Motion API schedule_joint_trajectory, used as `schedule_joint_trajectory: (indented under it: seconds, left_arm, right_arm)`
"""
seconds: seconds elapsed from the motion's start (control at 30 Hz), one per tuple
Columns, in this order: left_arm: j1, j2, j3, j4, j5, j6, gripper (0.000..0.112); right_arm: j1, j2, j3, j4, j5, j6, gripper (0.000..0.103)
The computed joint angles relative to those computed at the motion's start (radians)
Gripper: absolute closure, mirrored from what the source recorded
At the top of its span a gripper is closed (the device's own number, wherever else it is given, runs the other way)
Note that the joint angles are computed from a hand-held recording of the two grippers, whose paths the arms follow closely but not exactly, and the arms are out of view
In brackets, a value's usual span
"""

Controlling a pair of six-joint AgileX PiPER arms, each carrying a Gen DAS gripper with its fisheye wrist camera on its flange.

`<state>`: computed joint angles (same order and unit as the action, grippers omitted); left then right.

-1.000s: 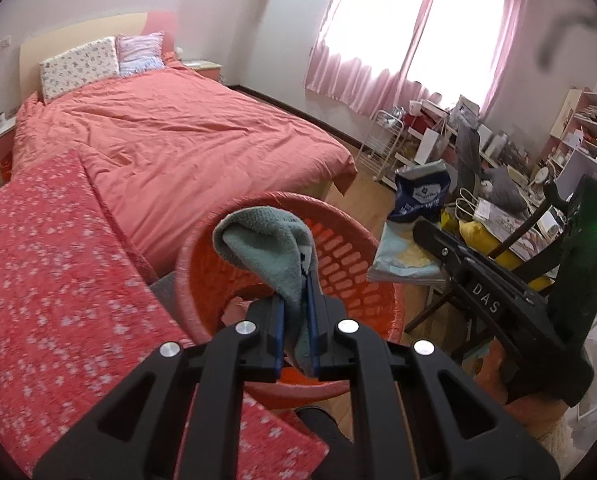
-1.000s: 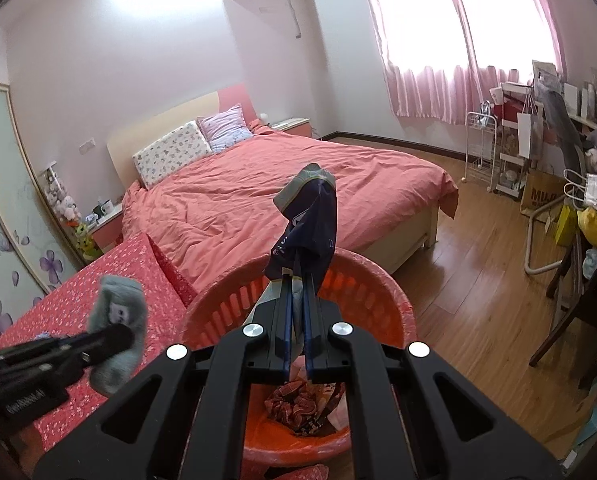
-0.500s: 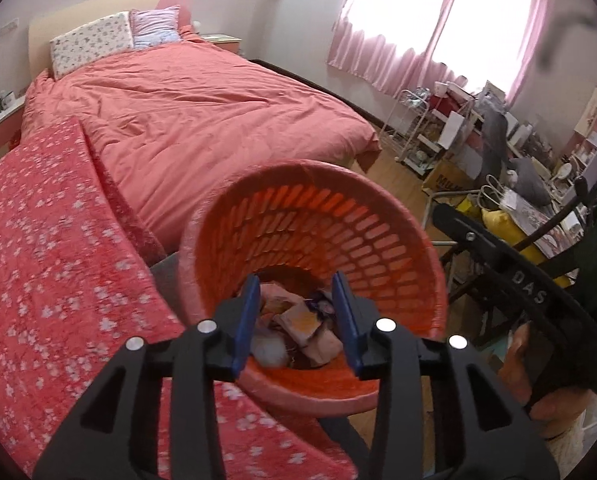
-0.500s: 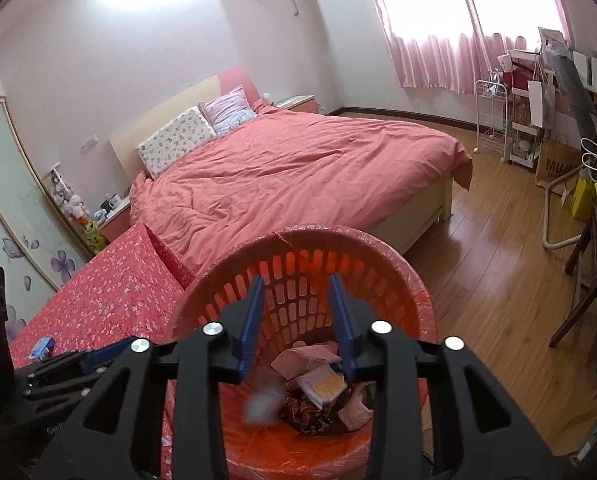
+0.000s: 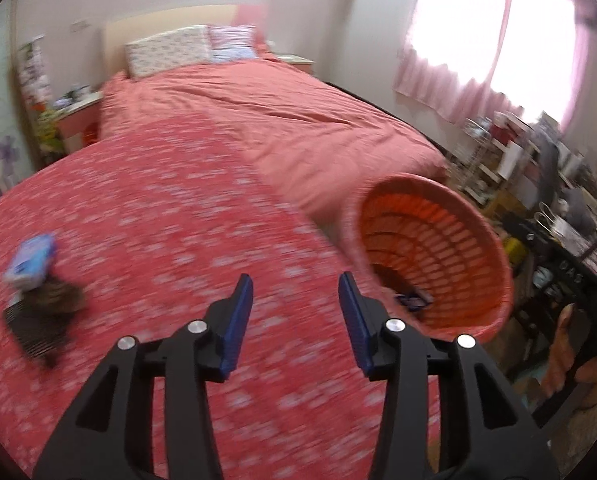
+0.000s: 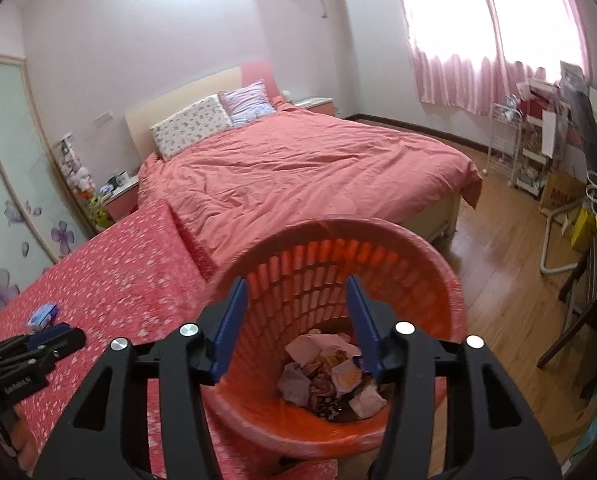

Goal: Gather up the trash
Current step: 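Move both tools back over the bed toward the tissue pack and clip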

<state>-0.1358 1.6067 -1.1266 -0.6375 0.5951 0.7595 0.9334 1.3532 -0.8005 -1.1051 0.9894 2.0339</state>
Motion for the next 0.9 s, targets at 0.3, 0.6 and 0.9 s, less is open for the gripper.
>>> schedule_joint_trajectory:
  seconds: [0.3, 0.6, 0.9]
  left_arm:
    - [0.388, 0.000, 0.014, -0.071, 0.070, 0.156, 0.064]
    - [0.646, 0.103, -0.076, -0.086, 0.100, 0.214, 0.064]
    - [0.747, 0.183, -0.170, -0.080, 0.104, 0.202, 0.064]
  right_arm:
    - [0.081, 0.179, -0.212, 0.011, -0.024, -0.108, 0.051]
    - [0.100, 0.385, -0.465, 0.090, -0.123, -0.264, 0.051]
    - [0.074, 0.674, -0.859, 0.303, -0.233, -0.587, 0.051]
